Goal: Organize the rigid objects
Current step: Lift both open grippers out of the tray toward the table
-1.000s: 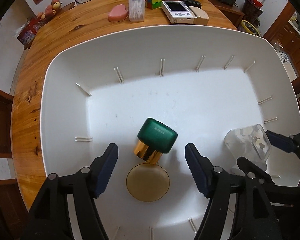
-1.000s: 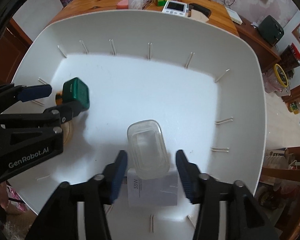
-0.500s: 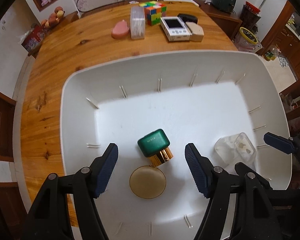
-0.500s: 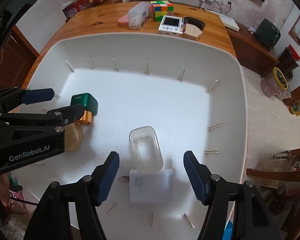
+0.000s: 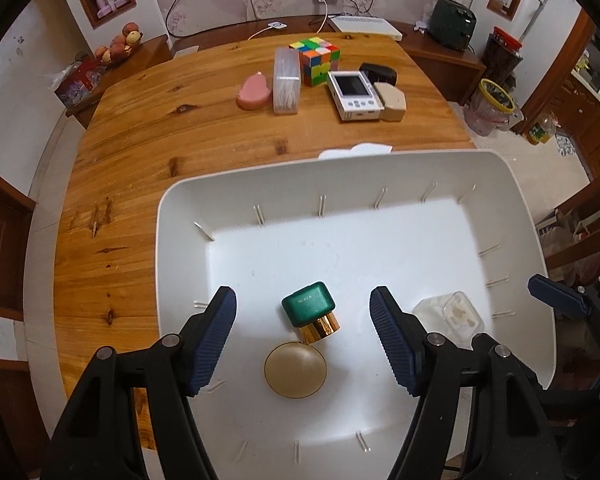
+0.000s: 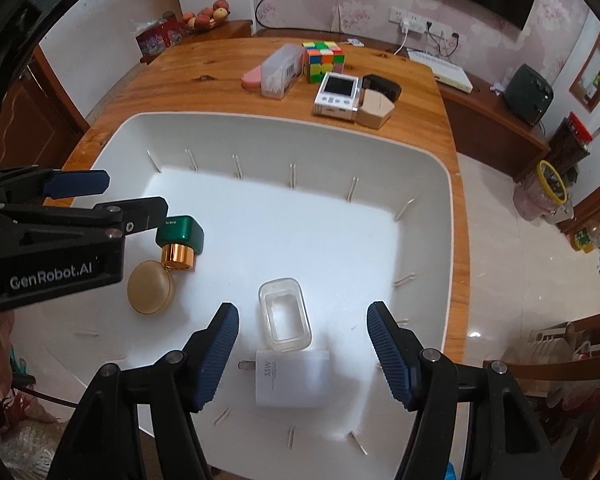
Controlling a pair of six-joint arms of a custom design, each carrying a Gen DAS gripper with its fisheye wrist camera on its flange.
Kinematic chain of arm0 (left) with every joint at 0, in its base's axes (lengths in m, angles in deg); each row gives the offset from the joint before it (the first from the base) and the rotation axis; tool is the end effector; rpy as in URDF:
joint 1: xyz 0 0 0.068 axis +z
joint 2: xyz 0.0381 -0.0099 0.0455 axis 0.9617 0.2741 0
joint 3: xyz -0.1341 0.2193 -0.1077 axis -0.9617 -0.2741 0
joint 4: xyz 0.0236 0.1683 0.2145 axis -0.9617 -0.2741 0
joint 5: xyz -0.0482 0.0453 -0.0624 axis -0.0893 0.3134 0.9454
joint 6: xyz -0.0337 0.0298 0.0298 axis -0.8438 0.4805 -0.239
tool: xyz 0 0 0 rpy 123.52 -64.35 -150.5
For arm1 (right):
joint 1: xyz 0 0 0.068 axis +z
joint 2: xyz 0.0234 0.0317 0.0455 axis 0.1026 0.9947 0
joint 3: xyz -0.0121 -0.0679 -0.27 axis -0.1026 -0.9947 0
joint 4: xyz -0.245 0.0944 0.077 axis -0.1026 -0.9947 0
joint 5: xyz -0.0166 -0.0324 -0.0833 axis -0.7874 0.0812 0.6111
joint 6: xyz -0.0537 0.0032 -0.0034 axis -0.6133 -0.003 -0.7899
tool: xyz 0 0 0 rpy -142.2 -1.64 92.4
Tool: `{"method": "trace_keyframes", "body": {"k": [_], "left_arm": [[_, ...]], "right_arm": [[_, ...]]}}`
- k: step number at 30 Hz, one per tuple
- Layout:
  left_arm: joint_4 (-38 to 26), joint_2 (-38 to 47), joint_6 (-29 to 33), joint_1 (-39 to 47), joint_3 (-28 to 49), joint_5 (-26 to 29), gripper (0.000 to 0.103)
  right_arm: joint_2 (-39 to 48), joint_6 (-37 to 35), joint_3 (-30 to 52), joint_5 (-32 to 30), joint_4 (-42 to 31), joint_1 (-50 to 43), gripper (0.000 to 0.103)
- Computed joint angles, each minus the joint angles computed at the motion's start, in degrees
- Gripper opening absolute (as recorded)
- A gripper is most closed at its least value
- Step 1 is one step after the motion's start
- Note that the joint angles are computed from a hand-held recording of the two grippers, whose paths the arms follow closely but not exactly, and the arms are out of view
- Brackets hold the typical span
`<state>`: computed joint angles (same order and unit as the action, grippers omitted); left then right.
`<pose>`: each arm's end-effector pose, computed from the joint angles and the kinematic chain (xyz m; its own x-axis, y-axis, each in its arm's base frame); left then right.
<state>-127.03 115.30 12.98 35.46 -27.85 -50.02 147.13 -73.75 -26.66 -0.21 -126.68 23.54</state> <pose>0.2501 -0.1943 0.2015 -0.9058 0.2476 -0.3438 0.2677 0.9634 -0.0113 0.1710 0.0521 0.1922 -0.9166 -0.1334 -0.3769 -0.1437 0.9896 -0.0009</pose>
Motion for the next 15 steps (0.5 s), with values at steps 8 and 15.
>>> {"method": "trace_keyframes", "body": {"k": [8,15], "left_arm": [[-1.5,-2.2,-0.2,0.5,2.1,0.0,0.073],[-3.4,-3.7,-0.6,1.9,4.5,-0.4,0.073]], "right_arm": [[-4.8,-1.6,1.8,-0.4,-2.8,-2.8,0.068],[-6.6,-2.9,3.4,-2.8,-3.8,-6.5,0.068]]}}
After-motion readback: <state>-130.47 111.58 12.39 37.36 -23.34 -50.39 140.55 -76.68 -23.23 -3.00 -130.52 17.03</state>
